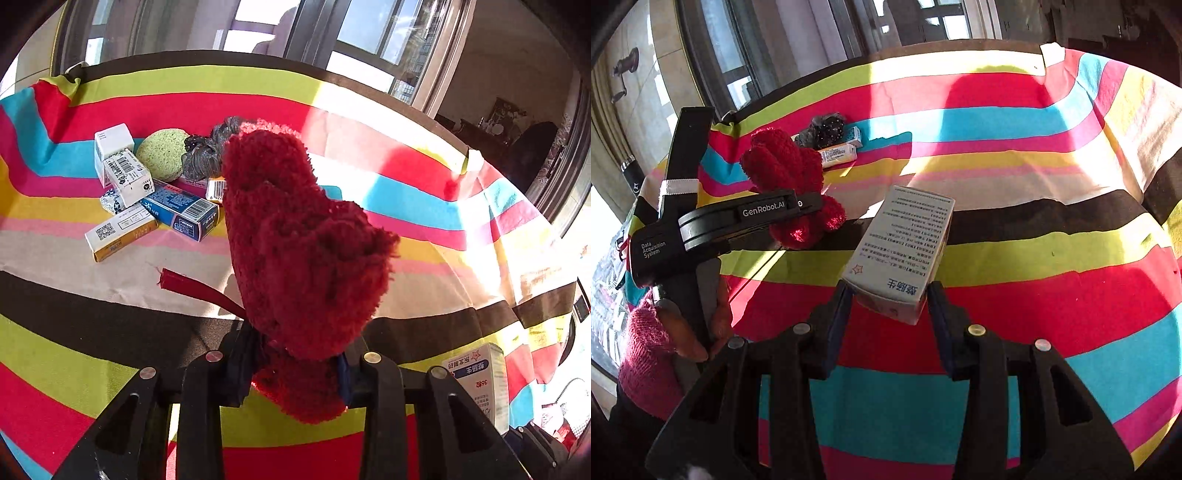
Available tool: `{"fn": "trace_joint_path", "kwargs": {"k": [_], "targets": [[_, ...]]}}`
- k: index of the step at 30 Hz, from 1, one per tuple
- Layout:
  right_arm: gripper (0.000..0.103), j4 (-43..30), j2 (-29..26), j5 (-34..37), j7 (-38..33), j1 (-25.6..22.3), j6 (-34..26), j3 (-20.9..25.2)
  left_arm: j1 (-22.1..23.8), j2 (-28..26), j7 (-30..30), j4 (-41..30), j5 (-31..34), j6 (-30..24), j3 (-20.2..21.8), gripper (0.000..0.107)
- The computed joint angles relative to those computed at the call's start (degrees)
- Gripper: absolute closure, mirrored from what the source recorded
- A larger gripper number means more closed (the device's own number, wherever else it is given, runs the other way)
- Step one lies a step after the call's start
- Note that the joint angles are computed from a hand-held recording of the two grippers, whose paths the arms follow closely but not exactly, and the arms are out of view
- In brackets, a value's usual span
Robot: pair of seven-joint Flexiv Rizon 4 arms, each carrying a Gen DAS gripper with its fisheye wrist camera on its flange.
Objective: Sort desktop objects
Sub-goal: 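Carry the red slipper in the left tool while the right tool carries the white box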
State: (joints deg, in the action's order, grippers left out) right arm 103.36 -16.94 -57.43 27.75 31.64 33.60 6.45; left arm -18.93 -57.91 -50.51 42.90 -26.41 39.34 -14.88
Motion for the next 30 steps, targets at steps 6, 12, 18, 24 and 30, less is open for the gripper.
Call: {"fn": "trace_joint_path", "kwargs": {"k": [6, 12, 18, 24, 30], "targets": [[0.057, -0.6, -1.2, 0.3, -0.4, 0.6, 2.0, 0.1, 6.4, 10.7, 9.2, 19.2, -3.3, 4.8, -2.5, 0.071], [0.057, -4.1, -4.3, 0.3, -3.9, 2.4, 3.8, -0.4, 11.8, 18.2, 18.2, 31.7, -8.4, 8.8, -3.1, 0.071], [0.057, -9.4, -8.8, 1.4, -9.3, 4.8, 6.2, -1.7, 15.7, 23.2, 24.9, 39.5, -14.1, 11.2, -2.5, 0.071], [0.057, -15.4, -12.9, 2.4, -16.4, 7.5, 7.9, -3.7, 19.0, 26.4, 29.2, 44.8, -19.5, 12.5, -0.8, 0.071], [0.057, -21.3, -16.7, 4.8, -22.9, 9.4, 8.6, -5.1, 21.6, 27.6, 27.9, 47.0, -22.8, 12.1, 1.7, 0.07]]}}
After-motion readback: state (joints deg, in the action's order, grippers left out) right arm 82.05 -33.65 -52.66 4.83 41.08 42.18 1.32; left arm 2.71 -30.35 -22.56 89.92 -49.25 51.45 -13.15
